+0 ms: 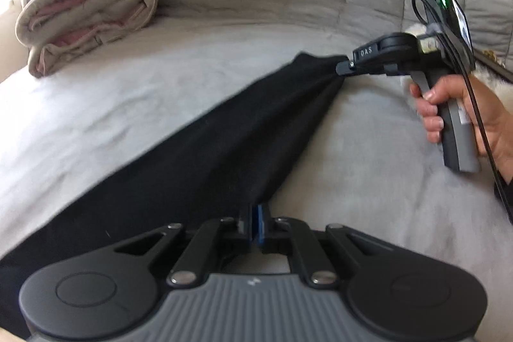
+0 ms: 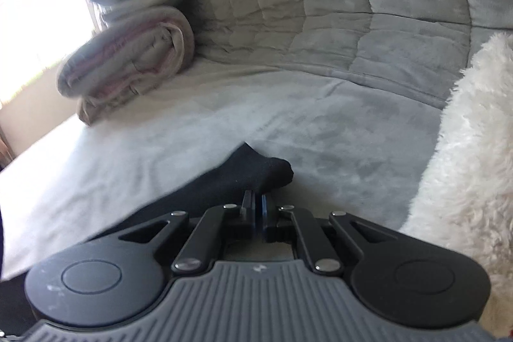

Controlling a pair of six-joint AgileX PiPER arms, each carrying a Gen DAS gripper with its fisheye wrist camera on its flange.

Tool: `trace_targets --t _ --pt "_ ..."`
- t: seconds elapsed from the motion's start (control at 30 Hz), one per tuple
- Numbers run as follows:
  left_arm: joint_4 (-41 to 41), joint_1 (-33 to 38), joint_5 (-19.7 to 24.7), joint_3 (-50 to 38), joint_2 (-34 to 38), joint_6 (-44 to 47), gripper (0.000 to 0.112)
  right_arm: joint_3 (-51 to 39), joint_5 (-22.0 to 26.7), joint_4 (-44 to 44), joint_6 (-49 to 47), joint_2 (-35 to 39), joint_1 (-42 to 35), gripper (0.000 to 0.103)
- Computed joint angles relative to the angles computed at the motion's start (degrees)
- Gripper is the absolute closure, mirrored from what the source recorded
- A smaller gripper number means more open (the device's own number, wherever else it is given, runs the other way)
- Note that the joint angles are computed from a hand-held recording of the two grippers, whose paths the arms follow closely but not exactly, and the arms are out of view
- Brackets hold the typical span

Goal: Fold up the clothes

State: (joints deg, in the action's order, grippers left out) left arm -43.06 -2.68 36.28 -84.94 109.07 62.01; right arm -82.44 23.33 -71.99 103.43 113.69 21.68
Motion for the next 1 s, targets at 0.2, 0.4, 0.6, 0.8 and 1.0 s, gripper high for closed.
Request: trace_targets --t 0.2,0.4,0.6,0.8,1.0 --pt "-11.38 1.0 -0.22 4.65 -1.72 5.5 0.083 -0.29 0.09 1.26 -1.84 0.85 -0.41 0.095" --pt "-13.5 0.98 -6.65 12.28 -8.22 1.9 0.061 -0.36 2.55 3.79 -3.88 -0.13 0.99 0.062" --pt "-5.71 5.63 -11.63 20.08 -18.62 -11.95 0.043 -2.35 4.16 16.95 -18.29 -2.95 3.03 0.062" --pt "13.59 12.04 -10.73 24.27 -29.25 -26.62 0.031 -5.88 9.34 24.77 -26.09 -6.64 8.24 0.058" --pt "23.37 21.76 -6.39 25.6 -36.67 -32.54 0.026 -9.48 15.27 26.96 -28.37 -8.35 14.66 0.054"
